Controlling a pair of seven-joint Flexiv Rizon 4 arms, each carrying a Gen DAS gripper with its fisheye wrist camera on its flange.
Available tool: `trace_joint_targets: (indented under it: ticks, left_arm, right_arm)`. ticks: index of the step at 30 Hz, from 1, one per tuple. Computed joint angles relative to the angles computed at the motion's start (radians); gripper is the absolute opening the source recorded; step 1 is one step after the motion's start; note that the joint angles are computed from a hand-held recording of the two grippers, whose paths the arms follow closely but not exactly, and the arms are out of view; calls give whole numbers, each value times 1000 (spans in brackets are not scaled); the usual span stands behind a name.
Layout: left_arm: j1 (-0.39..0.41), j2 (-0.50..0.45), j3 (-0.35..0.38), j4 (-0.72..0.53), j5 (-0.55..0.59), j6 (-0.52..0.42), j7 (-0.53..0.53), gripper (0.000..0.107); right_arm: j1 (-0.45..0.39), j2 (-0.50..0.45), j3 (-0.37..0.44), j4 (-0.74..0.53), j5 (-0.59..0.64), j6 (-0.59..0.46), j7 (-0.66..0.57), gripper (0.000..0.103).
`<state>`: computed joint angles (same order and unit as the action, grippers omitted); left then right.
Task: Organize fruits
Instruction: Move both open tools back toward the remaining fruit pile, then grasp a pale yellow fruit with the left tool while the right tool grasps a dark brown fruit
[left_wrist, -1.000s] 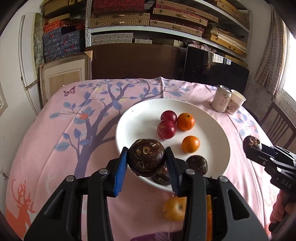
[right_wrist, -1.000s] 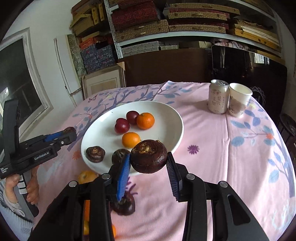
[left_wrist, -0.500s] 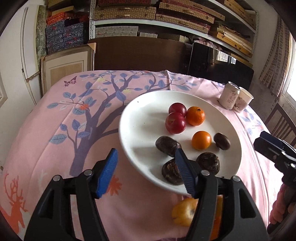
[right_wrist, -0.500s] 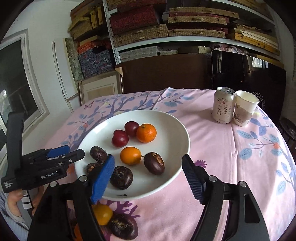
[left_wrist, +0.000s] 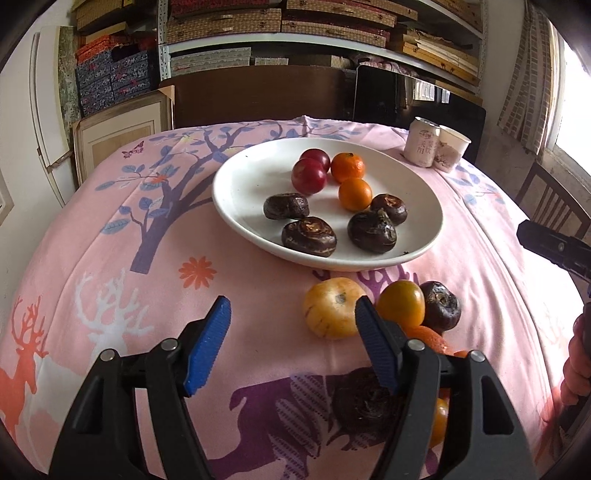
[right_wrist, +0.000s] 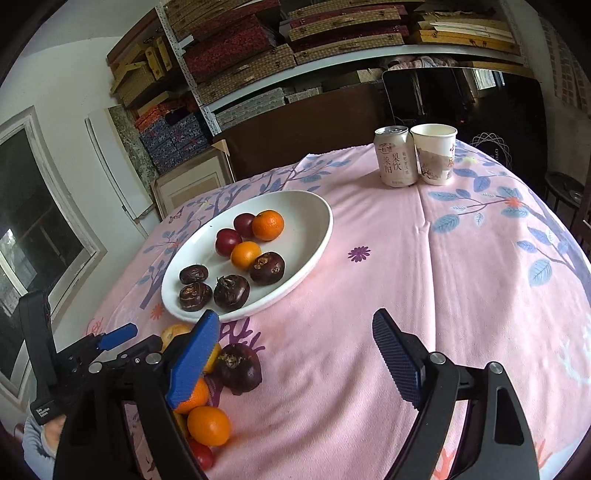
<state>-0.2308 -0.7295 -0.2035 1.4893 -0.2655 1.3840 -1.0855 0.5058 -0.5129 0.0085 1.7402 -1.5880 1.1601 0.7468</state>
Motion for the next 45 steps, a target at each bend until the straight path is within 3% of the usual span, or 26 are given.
trace_joint_targets:
  ticks: [6, 11, 18, 21, 23, 25, 26, 31, 33, 37, 41, 43, 45]
  left_arm:
    - [-55, -41, 55, -71, 41, -43, -23, 77]
    - [-46, -61, 55, -104, 56, -47, -20, 90]
    - [6, -2, 57, -26, 25, -25, -47, 88]
    - [64, 5, -46, 11, -6, -3, 25, 87]
    - [34, 0, -28, 6, 14, 15, 47, 87]
    - [-31, -18, 52, -30, 66, 12, 10, 83]
    - [-38, -27, 56, -43, 58, -7, 24, 81]
    - [16, -51, -42, -71, 3, -96, 99, 63]
    - [45, -62, -91, -82, -40, -141, 140, 49]
    - [74, -76, -136, -96, -131, -217, 188, 43]
    - [53, -42, -93, -51, -138, -183, 204, 41]
    - [20, -21, -22, -28, -107, -101, 153, 41]
    - [21, -13, 1, -25, -107, -63, 95, 41]
  right_arm:
    - [10, -13, 0, -15, 36, 3, -55, 86]
    - [22, -21, -8, -18, 79, 4, -97, 86]
    - [33, -14, -19, -10, 86, 0, -95, 86]
    - [35, -16, -19, -13, 88, 1, -102, 86]
    - [38, -15, -20, -13, 89, -3, -105, 86]
    - [38, -16, -20, -14, 92, -3, -104, 86]
    - [39, -16, -20, -13, 94, -5, -106, 86]
    - [43, -15, -19, -13, 108, -15, -128, 86]
    - [46, -16, -20, -14, 115, -18, -137, 86]
    - [47, -16, -23, -13, 118, -16, -140, 86]
    - [44, -25, -20, -19, 135, -1, -164, 86]
    - [41, -41, -15, -28, 174, 19, -211, 86]
    - [39, -71, -5, -49, 249, 54, -301, 82]
